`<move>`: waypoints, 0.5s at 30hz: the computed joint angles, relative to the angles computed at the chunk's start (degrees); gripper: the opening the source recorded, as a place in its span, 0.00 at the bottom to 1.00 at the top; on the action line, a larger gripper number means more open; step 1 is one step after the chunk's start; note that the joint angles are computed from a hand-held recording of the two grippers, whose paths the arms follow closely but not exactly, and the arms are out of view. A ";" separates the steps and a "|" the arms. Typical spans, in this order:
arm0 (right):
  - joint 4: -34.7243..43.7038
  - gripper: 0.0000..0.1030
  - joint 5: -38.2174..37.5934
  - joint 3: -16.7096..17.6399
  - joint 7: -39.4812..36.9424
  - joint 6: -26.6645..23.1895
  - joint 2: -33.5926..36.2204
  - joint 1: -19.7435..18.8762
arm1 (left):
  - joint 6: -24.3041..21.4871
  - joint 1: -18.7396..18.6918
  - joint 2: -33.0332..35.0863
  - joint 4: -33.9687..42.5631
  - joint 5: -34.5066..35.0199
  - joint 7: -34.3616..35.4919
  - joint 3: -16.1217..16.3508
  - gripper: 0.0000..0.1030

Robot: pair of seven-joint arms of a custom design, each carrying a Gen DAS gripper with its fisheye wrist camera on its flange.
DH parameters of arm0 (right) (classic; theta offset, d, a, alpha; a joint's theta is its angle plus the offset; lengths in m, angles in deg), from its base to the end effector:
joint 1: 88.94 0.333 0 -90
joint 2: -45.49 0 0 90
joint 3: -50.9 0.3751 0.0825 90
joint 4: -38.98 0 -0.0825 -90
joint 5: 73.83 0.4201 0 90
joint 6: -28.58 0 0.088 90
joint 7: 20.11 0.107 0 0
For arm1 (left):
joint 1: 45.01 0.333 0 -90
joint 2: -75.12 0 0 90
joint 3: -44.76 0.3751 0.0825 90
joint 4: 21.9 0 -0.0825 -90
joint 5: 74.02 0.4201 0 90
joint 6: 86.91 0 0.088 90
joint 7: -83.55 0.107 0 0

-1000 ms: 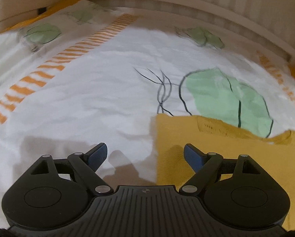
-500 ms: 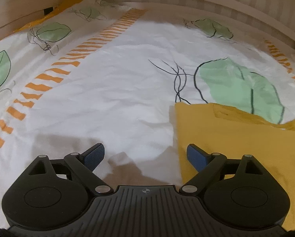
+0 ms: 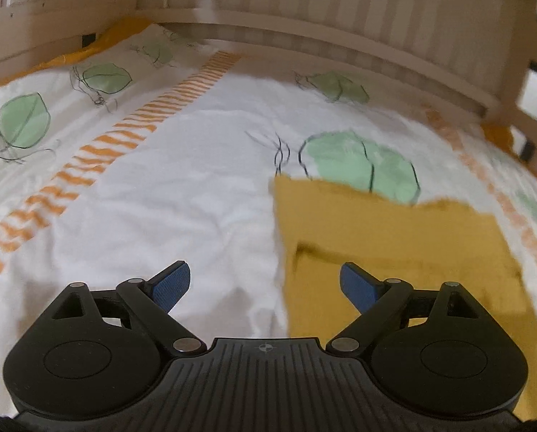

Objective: Fold small clothes
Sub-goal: 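Move both open tools over the folded sweater toward its hem end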

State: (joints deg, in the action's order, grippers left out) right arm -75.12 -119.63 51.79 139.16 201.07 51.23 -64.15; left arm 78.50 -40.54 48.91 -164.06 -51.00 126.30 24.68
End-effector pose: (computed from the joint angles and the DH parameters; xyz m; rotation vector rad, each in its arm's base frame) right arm 0.5654 0.3297 0.5464 -1.5611 1.5853 -0.4973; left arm 0.4375 -0.1680 0.5719 -1.8476 1.5560 -0.8713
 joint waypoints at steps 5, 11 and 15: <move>-8.42 0.86 -10.02 1.70 9.53 0.06 -7.68 -1.70 | -1.14 -7.72 -6.03 -6.73 -6.48 4.62 4.47 0.88; -17.15 0.86 -12.61 6.06 15.60 1.46 -14.12 -6.06 | -4.04 -13.28 -11.61 -12.51 -12.61 9.18 5.77 0.88; -22.14 0.86 -8.63 8.10 14.03 2.29 -17.19 -7.52 | -5.05 -14.70 -14.99 -15.08 -15.10 10.21 5.09 0.88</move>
